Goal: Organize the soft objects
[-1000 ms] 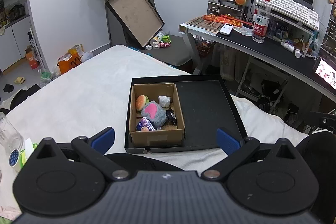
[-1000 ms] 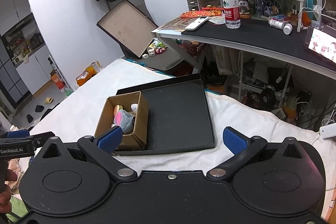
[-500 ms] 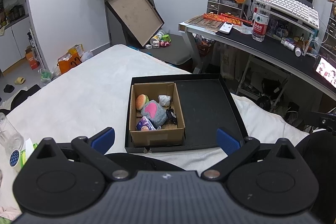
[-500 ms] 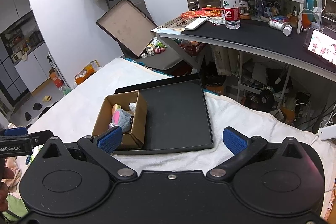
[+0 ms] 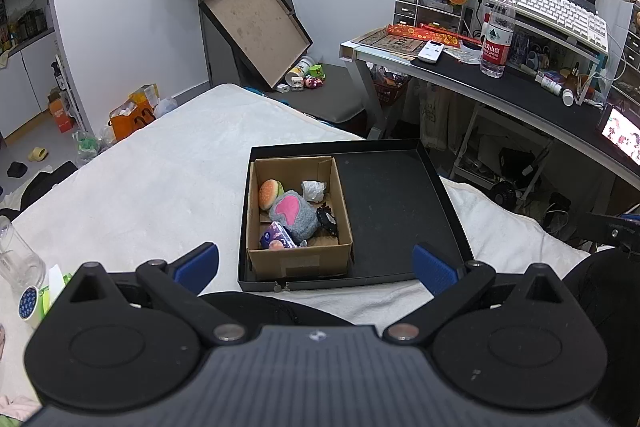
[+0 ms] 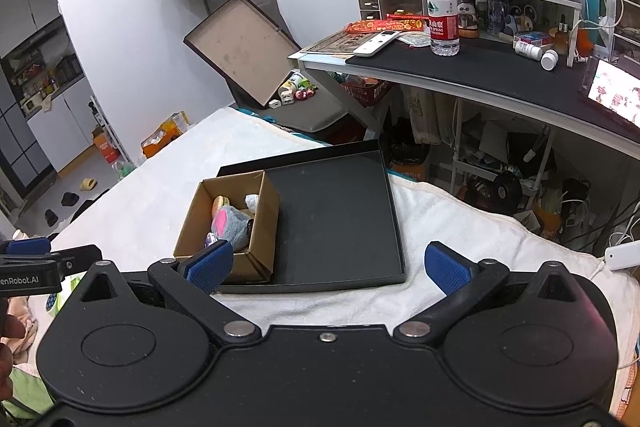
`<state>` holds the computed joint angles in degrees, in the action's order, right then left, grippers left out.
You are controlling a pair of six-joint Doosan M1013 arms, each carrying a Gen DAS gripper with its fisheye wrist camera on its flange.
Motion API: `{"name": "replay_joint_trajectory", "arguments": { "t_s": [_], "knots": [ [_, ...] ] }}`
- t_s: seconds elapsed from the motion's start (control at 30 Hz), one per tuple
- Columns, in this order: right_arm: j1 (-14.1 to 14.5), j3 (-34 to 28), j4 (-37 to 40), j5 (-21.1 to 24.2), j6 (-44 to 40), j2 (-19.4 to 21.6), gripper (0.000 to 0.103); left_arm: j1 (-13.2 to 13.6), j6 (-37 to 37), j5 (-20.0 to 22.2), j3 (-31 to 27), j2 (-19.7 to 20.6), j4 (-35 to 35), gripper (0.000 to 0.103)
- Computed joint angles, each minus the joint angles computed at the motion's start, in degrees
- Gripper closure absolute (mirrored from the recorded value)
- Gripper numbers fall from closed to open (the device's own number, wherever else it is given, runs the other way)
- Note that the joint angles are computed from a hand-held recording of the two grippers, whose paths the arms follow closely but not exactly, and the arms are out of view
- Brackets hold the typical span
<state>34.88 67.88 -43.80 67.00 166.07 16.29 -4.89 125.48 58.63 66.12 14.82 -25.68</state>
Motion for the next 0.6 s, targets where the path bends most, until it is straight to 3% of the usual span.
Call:
{"name": "replay_joint_trajectory", "arguments": {
  "t_s": [0.6],
  "knots": [
    [-0.31,-0.78,1.33,0.32,-1.59,0.63,0.000,-0.22,0.43,-1.35,0.78,-0.37,0.08,0.001]
  ]
}}
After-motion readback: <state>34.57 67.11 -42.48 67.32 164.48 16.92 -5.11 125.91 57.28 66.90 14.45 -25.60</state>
